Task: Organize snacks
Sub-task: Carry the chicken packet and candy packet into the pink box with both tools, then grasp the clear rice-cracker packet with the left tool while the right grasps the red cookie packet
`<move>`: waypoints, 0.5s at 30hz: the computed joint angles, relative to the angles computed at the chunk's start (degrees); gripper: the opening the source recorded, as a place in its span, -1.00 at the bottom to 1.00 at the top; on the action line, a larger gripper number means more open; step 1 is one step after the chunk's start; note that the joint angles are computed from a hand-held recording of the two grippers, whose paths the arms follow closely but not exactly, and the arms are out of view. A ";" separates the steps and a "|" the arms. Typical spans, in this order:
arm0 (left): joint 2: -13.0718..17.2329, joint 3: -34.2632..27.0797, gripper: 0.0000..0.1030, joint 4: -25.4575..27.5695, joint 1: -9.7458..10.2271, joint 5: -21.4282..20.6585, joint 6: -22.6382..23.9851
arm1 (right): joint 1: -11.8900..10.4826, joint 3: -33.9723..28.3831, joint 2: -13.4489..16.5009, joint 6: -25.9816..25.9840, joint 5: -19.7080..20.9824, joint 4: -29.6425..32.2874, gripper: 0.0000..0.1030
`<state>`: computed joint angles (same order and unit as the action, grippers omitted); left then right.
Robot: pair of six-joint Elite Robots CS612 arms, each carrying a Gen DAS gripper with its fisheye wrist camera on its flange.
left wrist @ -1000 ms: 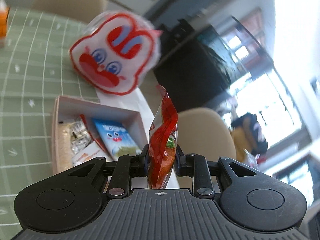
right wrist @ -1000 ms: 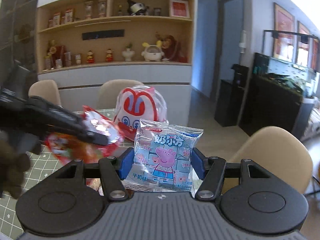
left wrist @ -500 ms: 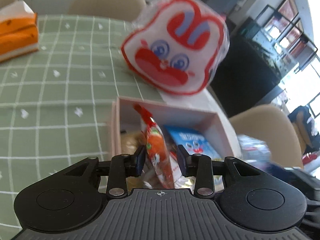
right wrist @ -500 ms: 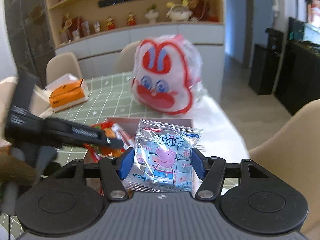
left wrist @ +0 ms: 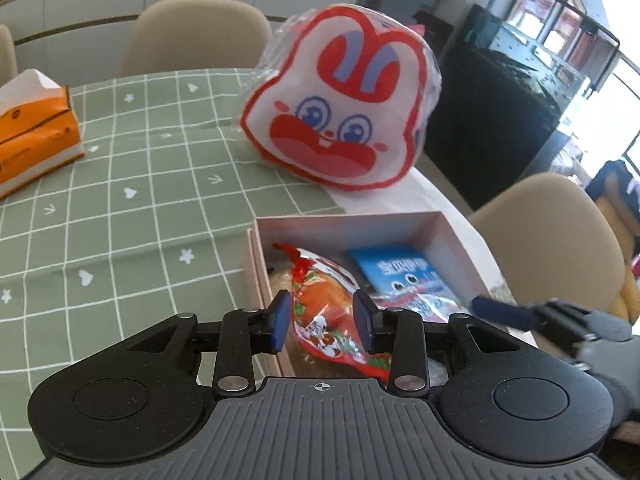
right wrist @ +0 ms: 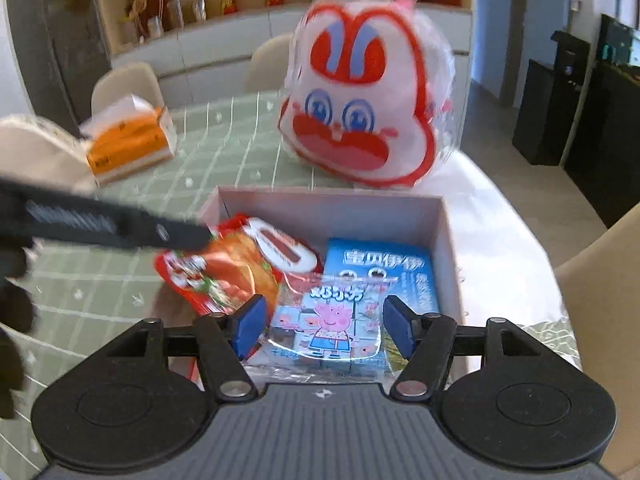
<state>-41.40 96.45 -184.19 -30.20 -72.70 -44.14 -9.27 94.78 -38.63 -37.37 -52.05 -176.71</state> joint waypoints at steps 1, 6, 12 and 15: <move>-0.11 0.20 -0.25 -0.36 -0.03 -0.17 0.66 | -0.36 0.58 -0.40 1.15 0.72 -1.27 0.38; -1.33 2.73 -0.25 -4.72 -0.07 -2.64 2.77 | -1.68 5.98 -2.81 5.31 0.38 -9.19 0.42; -4.56 11.16 -0.26 -13.31 -1.10 -2.10 0.12 | -3.09 15.58 -6.16 1.29 -0.33 -11.13 0.44; -5.49 14.82 -0.26 -14.12 -1.27 -3.82 -3.36 | -2.83 18.39 -6.96 -0.84 -0.78 -6.86 0.44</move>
